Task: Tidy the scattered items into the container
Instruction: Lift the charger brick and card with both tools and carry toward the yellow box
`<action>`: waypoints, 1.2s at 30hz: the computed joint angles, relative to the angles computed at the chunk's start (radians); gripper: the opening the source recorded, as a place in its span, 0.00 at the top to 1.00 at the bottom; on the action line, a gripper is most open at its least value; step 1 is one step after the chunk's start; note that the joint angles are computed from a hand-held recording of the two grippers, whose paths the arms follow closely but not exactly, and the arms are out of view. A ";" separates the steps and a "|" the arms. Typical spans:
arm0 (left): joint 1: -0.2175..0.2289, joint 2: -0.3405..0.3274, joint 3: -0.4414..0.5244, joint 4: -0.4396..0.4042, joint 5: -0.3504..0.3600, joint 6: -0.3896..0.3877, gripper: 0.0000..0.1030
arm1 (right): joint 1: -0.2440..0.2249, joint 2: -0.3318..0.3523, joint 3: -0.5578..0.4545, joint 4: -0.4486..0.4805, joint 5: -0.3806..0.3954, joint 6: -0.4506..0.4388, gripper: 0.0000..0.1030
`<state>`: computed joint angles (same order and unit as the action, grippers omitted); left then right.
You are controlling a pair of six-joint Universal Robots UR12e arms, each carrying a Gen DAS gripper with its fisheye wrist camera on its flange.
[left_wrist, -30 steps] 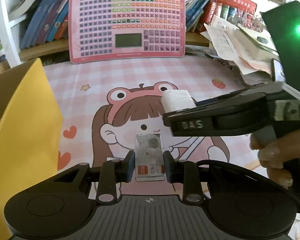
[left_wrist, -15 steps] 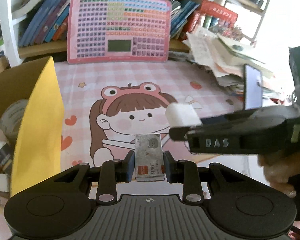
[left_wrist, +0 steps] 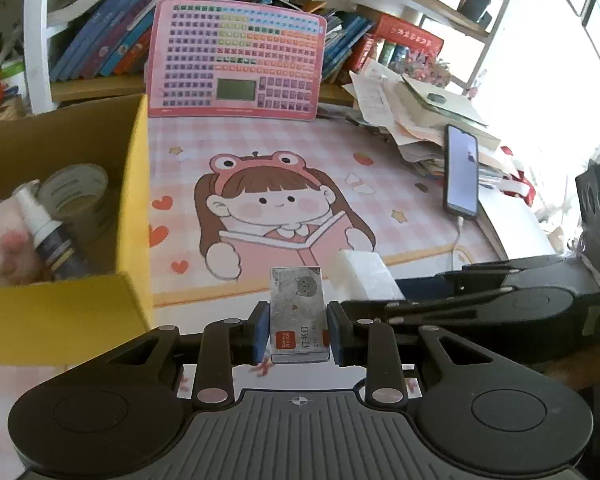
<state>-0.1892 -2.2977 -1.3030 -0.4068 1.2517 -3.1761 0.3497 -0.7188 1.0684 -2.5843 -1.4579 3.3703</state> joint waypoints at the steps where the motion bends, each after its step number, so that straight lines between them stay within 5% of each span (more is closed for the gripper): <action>1: 0.005 0.008 -0.013 0.002 -0.009 0.005 0.72 | 0.006 -0.006 0.007 -0.001 -0.003 0.003 0.55; 19: 0.098 0.165 -0.271 0.068 -0.130 0.082 0.72 | 0.117 -0.062 0.080 0.000 -0.106 0.092 0.55; 36: 0.196 0.257 -0.428 0.083 -0.161 0.092 0.72 | 0.204 -0.031 0.028 0.056 -0.113 0.077 0.55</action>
<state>0.0067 -2.0406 -1.7313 -0.3235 1.0903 -3.0843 0.5534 -0.7496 1.0963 -2.5278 -1.5706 3.4476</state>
